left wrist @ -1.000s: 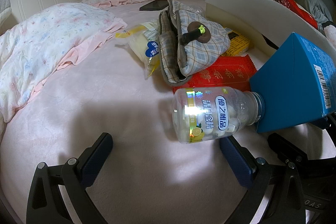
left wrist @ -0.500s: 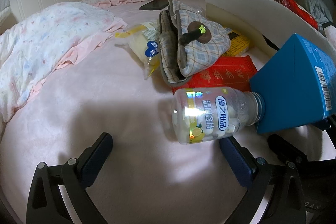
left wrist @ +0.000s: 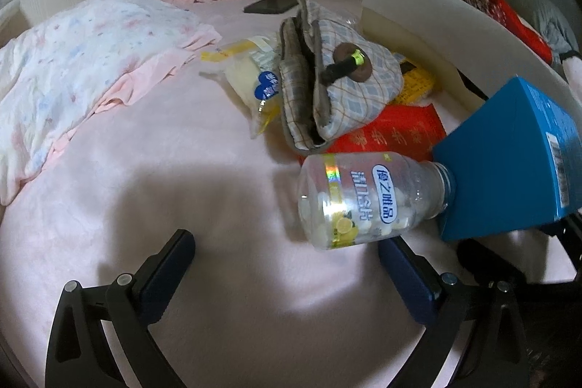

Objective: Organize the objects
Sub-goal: 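Lift the blue box with the right gripper toward the grey fabric bin, then lower the blue box into the grey bin and open the right gripper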

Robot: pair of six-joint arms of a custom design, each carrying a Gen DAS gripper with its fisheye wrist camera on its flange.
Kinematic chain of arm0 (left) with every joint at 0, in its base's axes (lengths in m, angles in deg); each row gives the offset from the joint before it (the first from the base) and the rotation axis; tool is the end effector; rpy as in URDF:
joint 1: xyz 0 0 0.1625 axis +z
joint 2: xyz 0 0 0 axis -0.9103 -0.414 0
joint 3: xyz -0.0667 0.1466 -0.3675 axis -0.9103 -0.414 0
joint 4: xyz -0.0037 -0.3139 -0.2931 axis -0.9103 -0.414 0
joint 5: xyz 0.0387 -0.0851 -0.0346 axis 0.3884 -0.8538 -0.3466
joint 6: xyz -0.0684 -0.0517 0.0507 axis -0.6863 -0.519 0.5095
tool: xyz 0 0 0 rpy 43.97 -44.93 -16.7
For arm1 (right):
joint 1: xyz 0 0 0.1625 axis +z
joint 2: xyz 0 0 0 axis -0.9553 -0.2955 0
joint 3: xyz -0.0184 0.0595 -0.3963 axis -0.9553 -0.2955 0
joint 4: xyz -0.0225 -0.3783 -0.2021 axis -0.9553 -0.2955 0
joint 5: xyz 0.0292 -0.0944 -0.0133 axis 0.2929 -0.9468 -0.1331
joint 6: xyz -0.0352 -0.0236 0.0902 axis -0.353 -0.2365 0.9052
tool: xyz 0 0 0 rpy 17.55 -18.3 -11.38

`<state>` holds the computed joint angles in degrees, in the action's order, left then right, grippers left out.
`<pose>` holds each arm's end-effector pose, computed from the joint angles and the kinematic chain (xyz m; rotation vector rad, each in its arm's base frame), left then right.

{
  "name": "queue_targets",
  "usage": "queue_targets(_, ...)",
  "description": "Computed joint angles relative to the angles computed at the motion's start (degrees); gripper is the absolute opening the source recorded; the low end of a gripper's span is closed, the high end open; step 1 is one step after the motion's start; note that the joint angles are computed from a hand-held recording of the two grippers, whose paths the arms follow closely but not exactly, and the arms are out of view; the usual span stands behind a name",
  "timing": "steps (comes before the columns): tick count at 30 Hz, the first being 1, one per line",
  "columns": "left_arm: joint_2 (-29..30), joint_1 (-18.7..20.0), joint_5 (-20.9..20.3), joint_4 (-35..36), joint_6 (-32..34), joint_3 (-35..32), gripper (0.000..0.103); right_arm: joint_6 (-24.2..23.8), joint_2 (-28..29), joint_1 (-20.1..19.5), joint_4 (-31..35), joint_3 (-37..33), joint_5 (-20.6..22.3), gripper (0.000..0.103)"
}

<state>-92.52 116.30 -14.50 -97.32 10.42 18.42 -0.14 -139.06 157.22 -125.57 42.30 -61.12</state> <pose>-0.2725 -0.6510 -0.0656 0.7174 2.3461 -0.5622 0.0163 -0.5845 0.1994 0.0167 -2.2191 0.7983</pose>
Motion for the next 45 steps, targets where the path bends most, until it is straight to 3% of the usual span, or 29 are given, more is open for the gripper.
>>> queue_targets(4, -2.15, 0.4, -5.4, 4.2, -2.93, 0.05, 0.094, 6.5, -3.36, 0.22, 6.25, 1.14, 3.13, 0.084)
queue_targets(6, -3.44, 0.72, -9.0, 7.33, -5.03, -0.3, 0.094, 7.2, -5.02, 0.35, 6.42, 2.7, 5.09, 0.073)
queue_targets(8, -4.15, 0.81, -10.54, 9.51, -6.19, -0.66, 0.094, 6.09, -5.81, 1.12, 4.76, 3.86, 5.32, 0.071)
queue_targets(13, -5.47, -0.11, -8.88, 8.95, -3.88, 0.29, 0.094, 0.14, -5.15, 3.57, -6.65, 5.86, 4.27, 0.071)
queue_targets(16, -6.23, -0.84, -8.5, 8.01, -1.63, 0.88, 0.094, 0.27, -4.81, 3.53, -6.67, 4.76, 5.15, 0.071)
queue_targets(20, -7.96, -1.37, -11.1, 6.49, 1.49, 2.13, 0.093, 1.34, -5.09, 3.46, -6.41, 4.3, 5.54, 0.071)
queue_targets(27, -9.76, -1.9, -19.58, 1.75, 9.14, 4.14, 0.093, 6.12, -8.59, 1.09, -5.79, 5.58, 13.6, 0.071)
queue_targets(31, -8.21, -2.54, -18.61, 2.46, 12.32, 3.13, 0.093, 13.53, -11.31, -1.45, -1.5, 6.04, 21.07, 0.071)
queue_targets(34, -6.78, -2.02, -19.68, 3.68, 13.47, 1.57, 0.085, 18.69, -12.23, -3.03, 1.94, 5.79, 24.99, 0.071)
queue_targets(37, -5.27, -1.25, -21.73, 5.35, 13.57, -0.29, 0.078, 20.65, -11.83, -3.17, 3.9, 4.76, 24.82, 0.071)
queue_targets(43, -3.7, -0.09, -28.37, 7.22, 13.77, -2.56, 0.076, 17.47, -10.49, -1.99, 5.08, 3.42, 23.36, 0.071)
queue_targets(45, -3.31, -0.92, -26.09, 5.91, 14.84, -2.14, 0.076, 16.52, -9.74, -1.36, 6.05, 2.76, 22.39, 0.071)
